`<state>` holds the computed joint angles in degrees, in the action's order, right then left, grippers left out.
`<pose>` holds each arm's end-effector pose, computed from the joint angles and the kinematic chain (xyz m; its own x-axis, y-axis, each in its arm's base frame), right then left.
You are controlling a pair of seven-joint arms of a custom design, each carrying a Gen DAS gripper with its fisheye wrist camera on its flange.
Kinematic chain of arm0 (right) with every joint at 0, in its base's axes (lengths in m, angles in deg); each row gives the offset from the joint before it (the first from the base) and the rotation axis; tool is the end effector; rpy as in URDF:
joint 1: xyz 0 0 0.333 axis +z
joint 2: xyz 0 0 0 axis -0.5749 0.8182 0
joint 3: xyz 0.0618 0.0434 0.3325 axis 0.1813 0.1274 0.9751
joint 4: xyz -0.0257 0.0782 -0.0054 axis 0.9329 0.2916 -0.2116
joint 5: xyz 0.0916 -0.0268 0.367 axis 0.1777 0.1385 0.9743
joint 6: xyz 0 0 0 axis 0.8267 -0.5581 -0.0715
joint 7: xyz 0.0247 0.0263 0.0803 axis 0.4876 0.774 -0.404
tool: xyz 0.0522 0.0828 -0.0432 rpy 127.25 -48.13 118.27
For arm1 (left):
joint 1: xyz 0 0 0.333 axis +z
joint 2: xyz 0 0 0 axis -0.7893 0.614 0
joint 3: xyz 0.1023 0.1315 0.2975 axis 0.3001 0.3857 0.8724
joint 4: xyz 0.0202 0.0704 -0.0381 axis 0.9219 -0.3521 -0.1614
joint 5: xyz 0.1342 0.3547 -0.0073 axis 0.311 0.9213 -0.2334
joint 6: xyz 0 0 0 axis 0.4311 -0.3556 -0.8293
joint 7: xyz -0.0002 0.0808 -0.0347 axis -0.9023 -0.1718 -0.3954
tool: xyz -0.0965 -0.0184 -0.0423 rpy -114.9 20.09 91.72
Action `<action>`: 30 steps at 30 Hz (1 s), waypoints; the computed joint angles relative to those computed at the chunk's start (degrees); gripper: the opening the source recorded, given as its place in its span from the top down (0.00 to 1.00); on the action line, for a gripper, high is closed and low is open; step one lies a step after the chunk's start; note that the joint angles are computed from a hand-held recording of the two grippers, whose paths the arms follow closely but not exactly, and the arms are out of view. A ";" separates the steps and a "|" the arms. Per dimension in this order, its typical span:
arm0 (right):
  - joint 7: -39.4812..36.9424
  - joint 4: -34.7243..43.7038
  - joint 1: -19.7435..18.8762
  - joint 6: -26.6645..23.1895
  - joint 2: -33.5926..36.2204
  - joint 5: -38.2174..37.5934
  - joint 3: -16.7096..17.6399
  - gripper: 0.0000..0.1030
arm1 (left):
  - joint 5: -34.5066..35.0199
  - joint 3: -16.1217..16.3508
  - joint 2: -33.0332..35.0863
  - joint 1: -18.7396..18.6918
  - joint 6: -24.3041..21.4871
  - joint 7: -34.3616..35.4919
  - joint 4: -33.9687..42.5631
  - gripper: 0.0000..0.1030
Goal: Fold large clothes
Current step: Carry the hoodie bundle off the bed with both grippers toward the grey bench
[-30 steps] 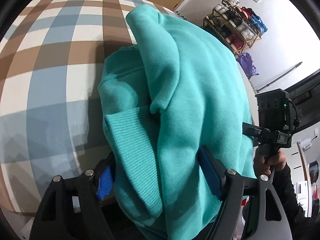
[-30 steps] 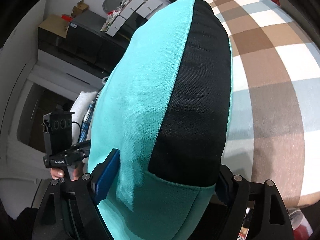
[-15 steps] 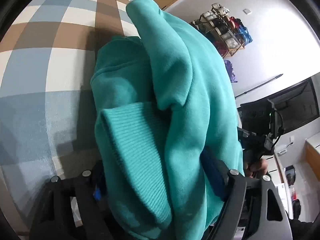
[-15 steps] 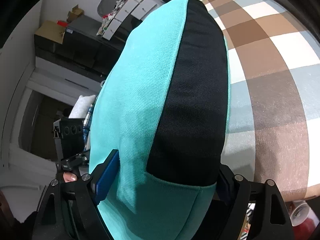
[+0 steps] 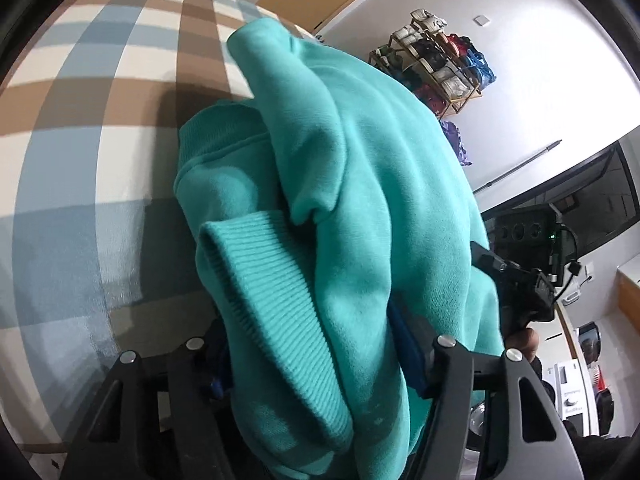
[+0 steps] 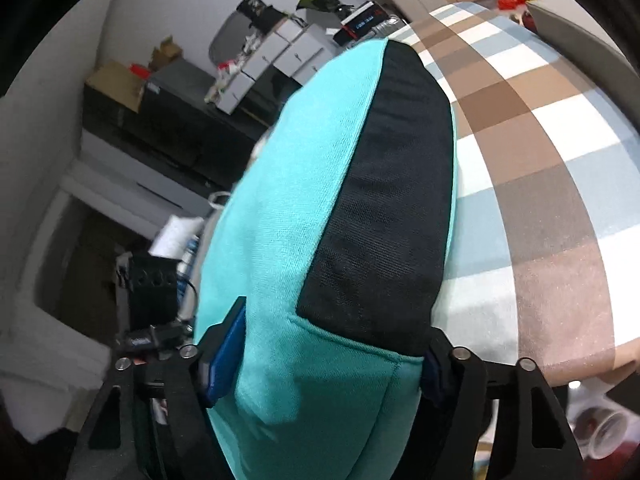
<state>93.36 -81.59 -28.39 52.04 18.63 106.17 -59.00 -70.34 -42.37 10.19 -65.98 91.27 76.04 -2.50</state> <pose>0.6986 0.2383 0.4511 0.4587 -0.5881 -0.6662 -0.8692 -0.1412 -0.4738 0.6843 -0.3728 0.4471 -0.0387 -0.7228 0.6900 -0.8860 -0.2945 -0.3581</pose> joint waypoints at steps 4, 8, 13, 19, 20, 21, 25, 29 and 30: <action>-3.92 -1.08 -1.31 -0.88 -1.76 3.32 1.21 0.33 | -2.00 -2.72 -0.41 1.72 2.64 2.64 -1.53 0.43; -4.72 -0.21 -0.90 -1.60 0.05 6.62 1.04 0.33 | -0.47 -0.15 1.92 -0.45 0.84 0.34 1.35 0.43; -2.18 2.22 -1.85 -4.30 2.71 6.64 0.96 0.33 | -5.48 -5.80 5.13 3.40 0.37 3.50 3.17 0.28; 4.37 8.06 -0.49 -7.26 6.57 0.58 -0.43 0.25 | -10.29 -8.71 7.72 5.02 -1.88 8.82 5.64 0.28; 4.62 8.78 -0.58 -7.52 7.14 0.05 -0.10 0.24 | -10.71 -8.31 7.48 4.79 -1.80 8.86 5.54 0.29; 4.50 9.17 -0.76 -7.53 7.39 -0.16 0.30 0.24 | -11.01 -7.99 7.26 4.56 -1.84 8.92 5.55 0.32; 2.18 8.26 -1.22 -6.11 6.14 -0.24 1.48 0.31 | -9.99 -5.31 6.81 2.17 -2.75 7.10 7.83 0.40; -0.54 9.35 -1.70 -6.50 5.21 0.85 2.09 0.35 | -9.66 -4.58 6.37 1.14 -2.59 6.61 9.18 0.40; -1.42 9.79 -1.87 -6.69 5.04 1.05 2.18 0.36 | -8.74 -3.66 6.60 0.30 -3.09 5.73 10.65 0.40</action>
<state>91.95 -71.80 -30.26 45.36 23.67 107.22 -56.81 -79.08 -46.03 16.79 -65.68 88.18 81.77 8.15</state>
